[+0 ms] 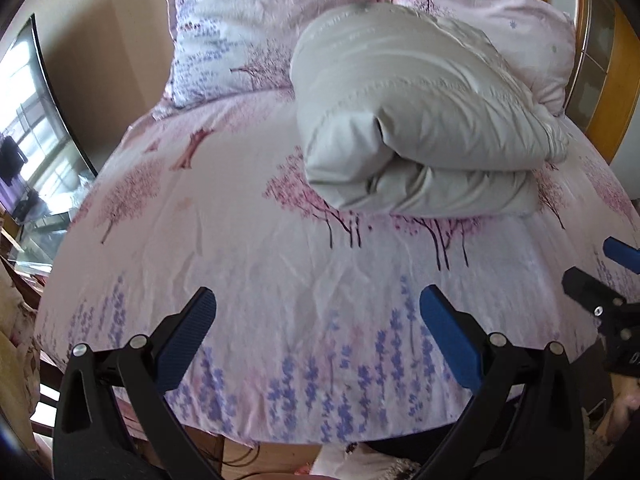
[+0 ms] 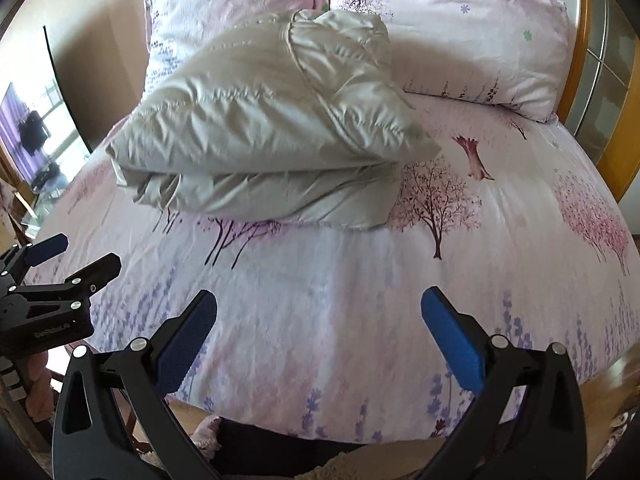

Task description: Fold large clothes

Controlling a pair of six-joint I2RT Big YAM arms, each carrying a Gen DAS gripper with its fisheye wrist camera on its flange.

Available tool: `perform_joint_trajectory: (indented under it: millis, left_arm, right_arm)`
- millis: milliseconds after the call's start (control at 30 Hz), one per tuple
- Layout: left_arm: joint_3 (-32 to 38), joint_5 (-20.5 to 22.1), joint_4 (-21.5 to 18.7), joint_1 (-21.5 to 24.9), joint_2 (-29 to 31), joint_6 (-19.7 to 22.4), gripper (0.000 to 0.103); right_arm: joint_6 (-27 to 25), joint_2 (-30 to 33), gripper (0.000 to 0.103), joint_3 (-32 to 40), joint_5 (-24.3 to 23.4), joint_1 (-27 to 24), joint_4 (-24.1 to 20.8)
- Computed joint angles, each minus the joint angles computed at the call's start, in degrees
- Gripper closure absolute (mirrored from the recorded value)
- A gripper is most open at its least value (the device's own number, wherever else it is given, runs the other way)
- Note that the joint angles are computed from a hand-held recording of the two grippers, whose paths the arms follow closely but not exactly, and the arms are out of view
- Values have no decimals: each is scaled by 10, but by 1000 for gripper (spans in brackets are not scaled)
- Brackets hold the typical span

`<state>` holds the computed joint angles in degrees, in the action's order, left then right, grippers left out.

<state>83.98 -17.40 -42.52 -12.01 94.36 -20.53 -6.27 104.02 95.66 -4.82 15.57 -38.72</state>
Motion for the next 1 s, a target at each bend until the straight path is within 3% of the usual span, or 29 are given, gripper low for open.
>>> perform_joint_trajectory:
  millis: [200,1000]
  left_arm:
    - [3,1,-19,-5,3,0,2]
    - [17,13,-35,8,13,-5,2]
  right_arm:
    - [18,1,1,0,28,1,-10]
    - [7,14,1,13,38,3,-29]
